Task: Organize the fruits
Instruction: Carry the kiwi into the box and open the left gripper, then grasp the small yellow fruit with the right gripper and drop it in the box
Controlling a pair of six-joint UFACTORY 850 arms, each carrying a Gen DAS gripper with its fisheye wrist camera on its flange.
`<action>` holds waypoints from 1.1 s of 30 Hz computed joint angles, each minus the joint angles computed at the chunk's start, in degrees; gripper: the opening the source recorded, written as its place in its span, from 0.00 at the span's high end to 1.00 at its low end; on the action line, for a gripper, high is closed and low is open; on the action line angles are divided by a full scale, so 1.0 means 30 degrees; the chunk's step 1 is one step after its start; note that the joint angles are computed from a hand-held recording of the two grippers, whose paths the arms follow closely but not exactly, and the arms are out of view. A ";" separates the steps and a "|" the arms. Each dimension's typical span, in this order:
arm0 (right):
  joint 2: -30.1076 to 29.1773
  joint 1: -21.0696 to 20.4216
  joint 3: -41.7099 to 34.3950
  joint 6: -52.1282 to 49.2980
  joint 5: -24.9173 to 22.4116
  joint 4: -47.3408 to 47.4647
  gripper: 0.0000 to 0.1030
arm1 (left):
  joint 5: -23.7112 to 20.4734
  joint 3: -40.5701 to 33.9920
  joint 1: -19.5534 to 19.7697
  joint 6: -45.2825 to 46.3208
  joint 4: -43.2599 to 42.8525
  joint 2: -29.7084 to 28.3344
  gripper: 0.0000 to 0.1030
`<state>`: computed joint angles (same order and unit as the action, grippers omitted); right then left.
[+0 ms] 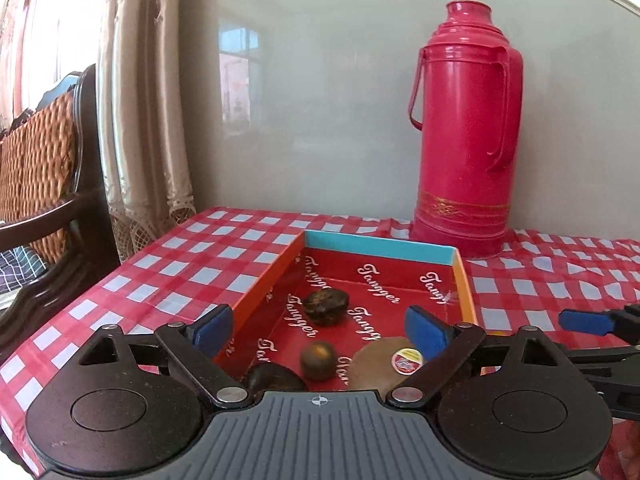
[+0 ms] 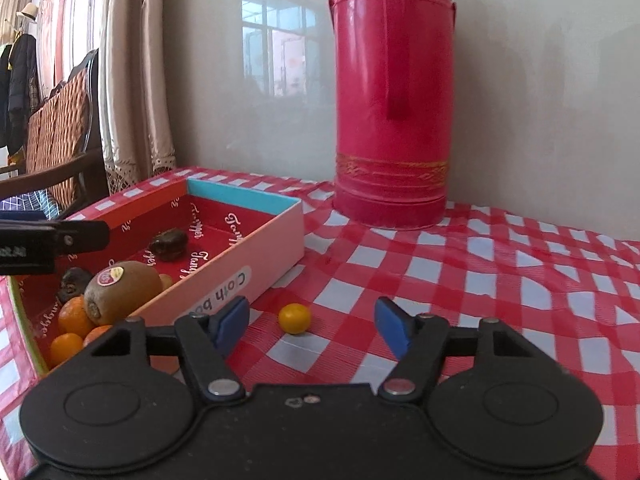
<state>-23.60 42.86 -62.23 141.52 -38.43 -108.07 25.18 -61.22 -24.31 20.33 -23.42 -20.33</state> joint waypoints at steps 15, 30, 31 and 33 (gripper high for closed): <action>-0.1391 -0.0585 -0.2170 -0.4308 0.2076 0.3237 0.70 | -0.0396 -0.0090 0.0510 -0.1127 0.1311 -0.0132 0.11; -0.1001 -0.0097 -0.2385 -0.4793 0.0607 0.4046 0.87 | -0.0295 0.0399 0.0947 -0.1331 0.1746 0.0380 0.11; -0.0904 0.0017 -0.2358 -0.4634 0.0311 0.3884 0.87 | -0.0343 0.0487 0.1021 -0.1225 0.1704 0.0476 0.11; -0.0711 0.0240 -0.2310 -0.4203 -0.0116 0.3436 0.87 | -0.0298 0.0699 0.1199 -0.1031 0.1550 0.0669 0.11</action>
<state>-25.74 43.58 -69.16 128.91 -38.78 -97.76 24.28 -59.12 -20.71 17.24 -18.77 -18.33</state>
